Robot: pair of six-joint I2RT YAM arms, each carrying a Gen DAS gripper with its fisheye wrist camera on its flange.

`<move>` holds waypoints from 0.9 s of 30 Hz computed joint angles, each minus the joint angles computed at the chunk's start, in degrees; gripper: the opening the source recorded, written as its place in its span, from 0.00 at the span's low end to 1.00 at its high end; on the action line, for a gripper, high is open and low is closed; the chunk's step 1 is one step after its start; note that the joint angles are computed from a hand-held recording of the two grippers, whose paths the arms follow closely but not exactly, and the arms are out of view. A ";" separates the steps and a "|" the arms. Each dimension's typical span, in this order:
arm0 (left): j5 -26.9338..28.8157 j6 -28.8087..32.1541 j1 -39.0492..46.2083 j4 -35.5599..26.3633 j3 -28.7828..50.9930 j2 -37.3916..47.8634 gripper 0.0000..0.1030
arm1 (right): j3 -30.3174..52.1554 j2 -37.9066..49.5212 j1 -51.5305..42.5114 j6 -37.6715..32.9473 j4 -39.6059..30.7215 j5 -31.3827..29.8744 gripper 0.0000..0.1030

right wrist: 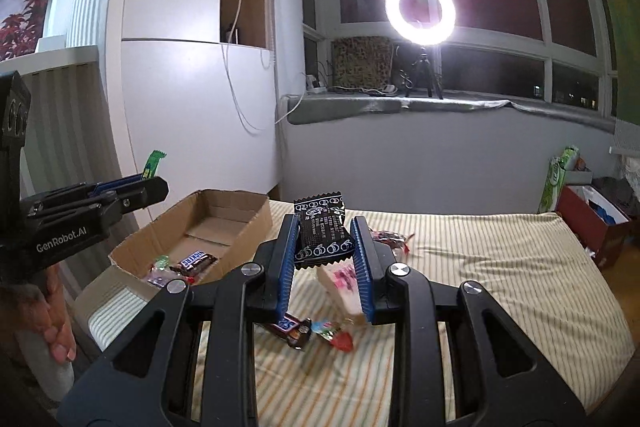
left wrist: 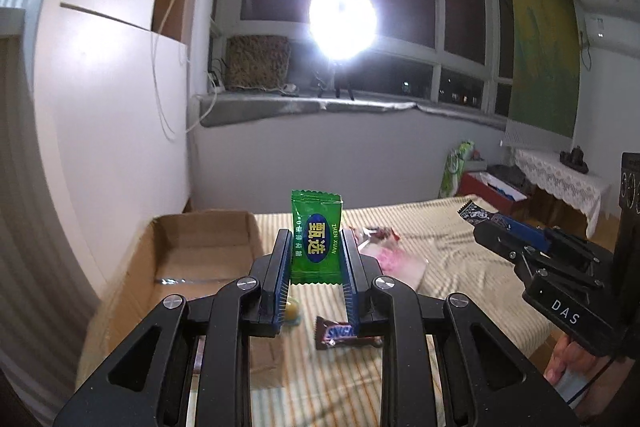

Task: Organize snacks
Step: 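Carry both packets over the cardboard box and open both tools to drop them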

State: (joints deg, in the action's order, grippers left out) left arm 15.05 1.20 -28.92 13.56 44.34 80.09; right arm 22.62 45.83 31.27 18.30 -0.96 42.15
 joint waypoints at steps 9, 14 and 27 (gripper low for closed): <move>-0.18 -0.33 0.74 1.01 0.07 0.30 0.21 | 1.32 1.99 0.46 -0.32 0.59 -0.02 0.27; 0.58 -0.52 1.37 1.30 -0.09 0.26 0.21 | 1.65 3.25 0.15 -0.86 1.19 -0.74 0.27; 5.73 -1.91 10.52 2.35 -0.44 1.62 0.21 | 11.39 26.16 1.25 -4.26 12.15 -7.45 0.27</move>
